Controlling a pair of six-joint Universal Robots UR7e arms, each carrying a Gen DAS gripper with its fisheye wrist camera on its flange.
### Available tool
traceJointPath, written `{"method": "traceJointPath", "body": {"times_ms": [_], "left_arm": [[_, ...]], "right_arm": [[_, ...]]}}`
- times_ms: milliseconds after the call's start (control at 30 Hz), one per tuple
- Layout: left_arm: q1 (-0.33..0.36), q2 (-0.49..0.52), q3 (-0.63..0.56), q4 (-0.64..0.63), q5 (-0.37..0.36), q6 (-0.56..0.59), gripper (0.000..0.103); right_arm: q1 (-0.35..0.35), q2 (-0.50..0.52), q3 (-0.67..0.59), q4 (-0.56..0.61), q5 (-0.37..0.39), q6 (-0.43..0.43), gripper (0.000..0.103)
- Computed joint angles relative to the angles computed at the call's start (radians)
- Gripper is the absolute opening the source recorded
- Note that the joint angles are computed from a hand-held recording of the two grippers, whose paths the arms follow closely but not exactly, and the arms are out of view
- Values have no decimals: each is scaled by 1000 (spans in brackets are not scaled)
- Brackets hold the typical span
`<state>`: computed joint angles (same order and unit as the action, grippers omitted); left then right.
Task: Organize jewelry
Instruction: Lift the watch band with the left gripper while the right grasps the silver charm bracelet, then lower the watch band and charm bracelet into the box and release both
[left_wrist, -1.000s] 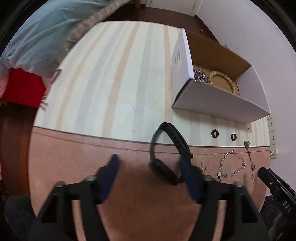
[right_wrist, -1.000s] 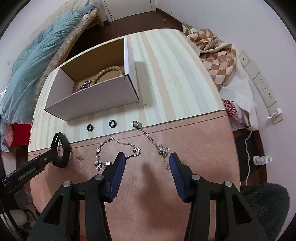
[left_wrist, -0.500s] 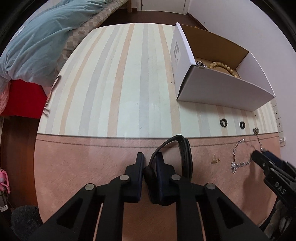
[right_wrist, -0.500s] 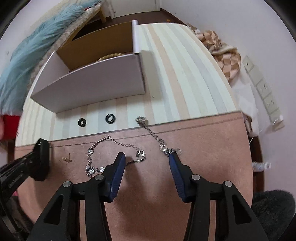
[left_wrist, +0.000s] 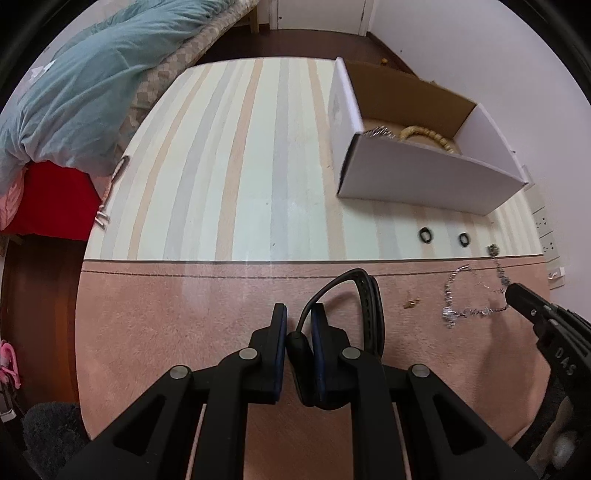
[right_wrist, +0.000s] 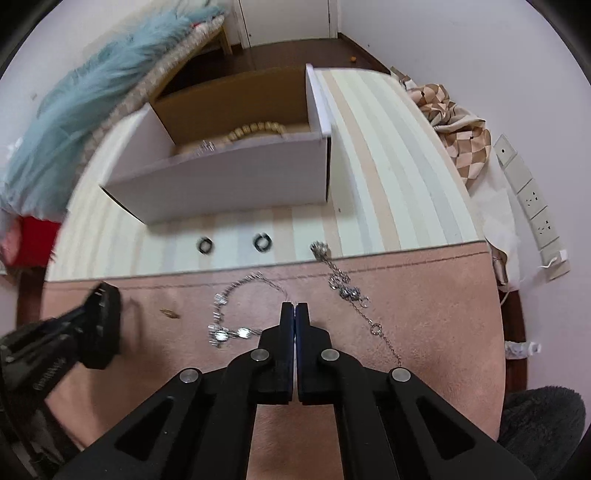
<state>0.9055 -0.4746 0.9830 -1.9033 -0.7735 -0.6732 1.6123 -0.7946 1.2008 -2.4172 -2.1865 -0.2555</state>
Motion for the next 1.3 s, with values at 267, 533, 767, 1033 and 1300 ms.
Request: {"method": "traceJointPath", "body": {"times_ms": [267,533,767,1033,1300], "left_arm": [[-41,-9,-28,-59,-5,59,10],[-52,57,-215,-67,6,154,10],[-46,165,-466,-14,2,224,10],[-37,141,-390,-38,19,198,10],[1,86,-187,2,-38,51,10]], "right_arm": [[27,-49,-37,42,109,7,0],[65,-28,-180,82,171,-30,0],[91,69,-426,170,221,-66,0],[30,119,-522,489,241,76,9],[-39,84,-275,386,142,87,41]]}}
